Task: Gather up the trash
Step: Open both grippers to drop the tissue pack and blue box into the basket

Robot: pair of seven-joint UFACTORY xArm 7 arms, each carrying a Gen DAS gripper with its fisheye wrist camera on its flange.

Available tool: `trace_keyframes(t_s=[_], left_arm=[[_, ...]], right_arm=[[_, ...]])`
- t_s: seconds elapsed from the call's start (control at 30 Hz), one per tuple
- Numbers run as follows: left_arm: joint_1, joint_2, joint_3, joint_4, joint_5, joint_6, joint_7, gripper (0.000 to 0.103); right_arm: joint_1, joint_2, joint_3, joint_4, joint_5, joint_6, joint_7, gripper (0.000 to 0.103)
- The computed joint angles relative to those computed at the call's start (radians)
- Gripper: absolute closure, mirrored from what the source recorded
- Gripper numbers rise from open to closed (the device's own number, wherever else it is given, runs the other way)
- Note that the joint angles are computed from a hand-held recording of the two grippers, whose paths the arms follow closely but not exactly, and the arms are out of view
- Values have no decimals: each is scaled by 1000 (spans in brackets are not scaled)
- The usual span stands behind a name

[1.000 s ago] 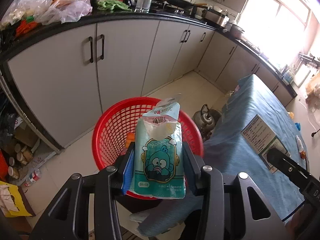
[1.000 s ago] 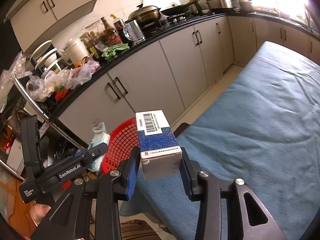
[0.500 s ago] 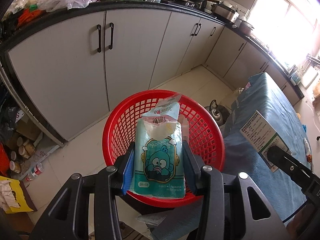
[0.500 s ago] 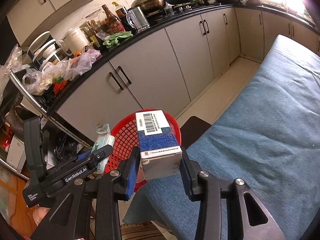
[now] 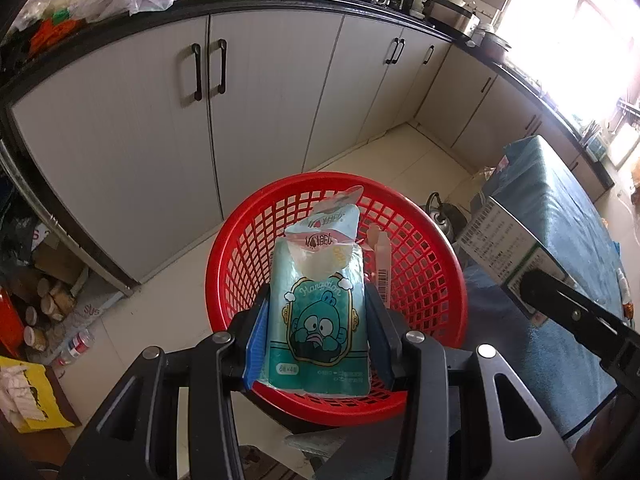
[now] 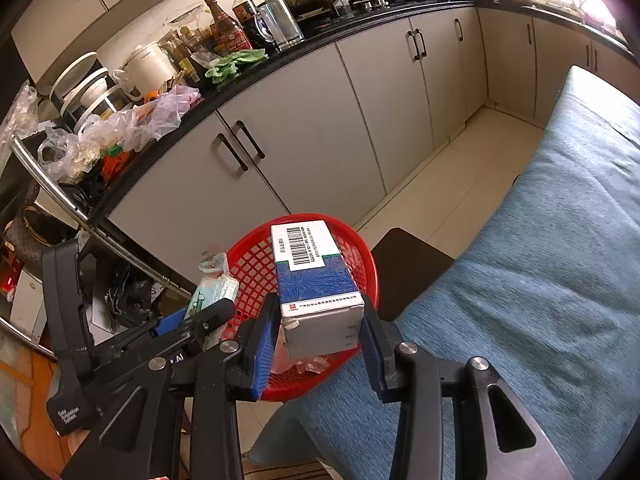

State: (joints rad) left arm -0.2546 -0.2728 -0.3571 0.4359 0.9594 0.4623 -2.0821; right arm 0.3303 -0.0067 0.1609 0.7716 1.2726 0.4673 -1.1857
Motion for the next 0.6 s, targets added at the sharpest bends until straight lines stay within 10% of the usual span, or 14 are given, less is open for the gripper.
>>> trace_keyframes(t_s=[0.6], left_arm=[[-1, 16, 17, -12, 50, -22, -33, 61]], right_arm=[[11, 108, 47, 88, -74, -61, 108, 61]])
